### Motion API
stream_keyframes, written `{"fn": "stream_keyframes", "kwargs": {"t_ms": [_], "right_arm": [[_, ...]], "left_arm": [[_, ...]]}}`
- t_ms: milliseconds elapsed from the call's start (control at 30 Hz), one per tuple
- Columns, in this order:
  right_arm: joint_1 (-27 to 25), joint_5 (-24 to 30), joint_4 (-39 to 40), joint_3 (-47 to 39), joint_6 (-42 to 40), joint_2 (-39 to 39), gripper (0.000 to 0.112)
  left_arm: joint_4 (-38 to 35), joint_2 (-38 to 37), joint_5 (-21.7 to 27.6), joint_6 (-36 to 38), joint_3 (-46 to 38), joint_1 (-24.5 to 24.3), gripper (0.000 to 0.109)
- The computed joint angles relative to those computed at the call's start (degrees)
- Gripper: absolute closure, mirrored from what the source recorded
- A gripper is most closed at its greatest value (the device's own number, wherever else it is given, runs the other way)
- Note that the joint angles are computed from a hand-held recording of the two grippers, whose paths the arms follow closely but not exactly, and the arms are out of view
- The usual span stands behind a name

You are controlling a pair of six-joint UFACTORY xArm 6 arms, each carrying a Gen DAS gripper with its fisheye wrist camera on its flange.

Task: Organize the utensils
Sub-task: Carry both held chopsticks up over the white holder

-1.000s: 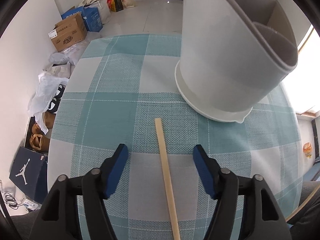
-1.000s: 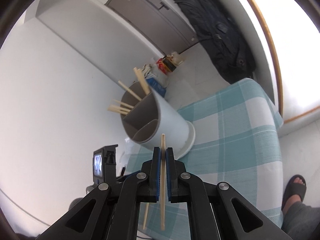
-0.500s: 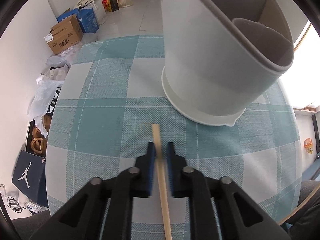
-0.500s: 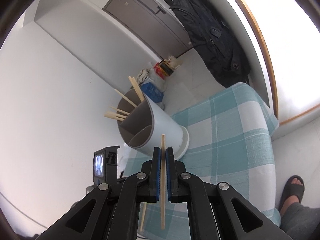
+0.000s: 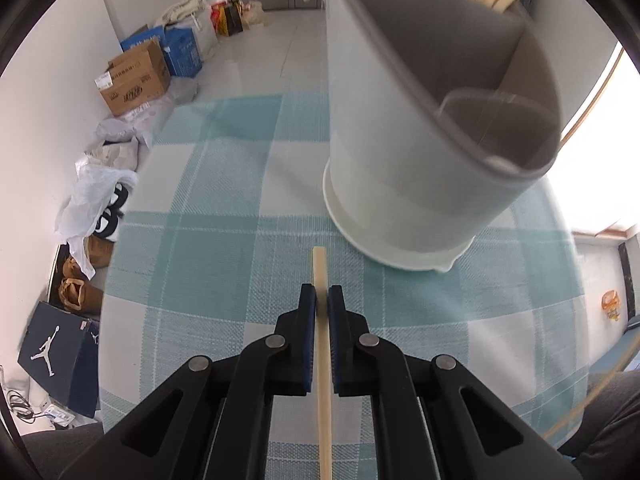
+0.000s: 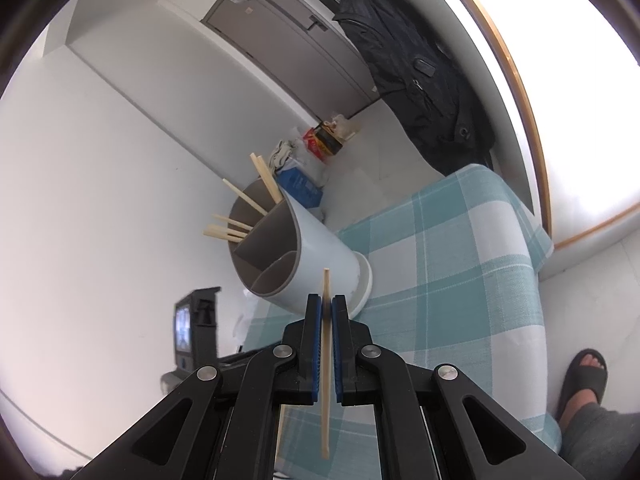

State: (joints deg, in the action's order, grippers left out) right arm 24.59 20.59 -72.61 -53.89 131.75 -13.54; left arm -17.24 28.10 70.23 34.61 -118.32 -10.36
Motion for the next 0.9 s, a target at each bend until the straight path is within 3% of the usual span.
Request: {"fn": "stream_keyframes", "kwargs": {"t_ms": [300,567,900], "right_arm": [[1.32,1.30,-1.11,-1.78,-0.50,1.37,0.108],[3.31,4.19,-1.42,-4.27,-2.88,2.79,0.108],[7.09,9.93,0.80,-10.79,-11.69,7.20,0.108]], "left_arm": [[-9.43,-5.98,-4.79,4.34,6.19,2.13,0.106],[-15.25,-6.42,-3.56,6.02,4.78,4.33,0.106],[-22.88,-9.30,-4.43,9.02,7.78,7.01,0.106]]}}
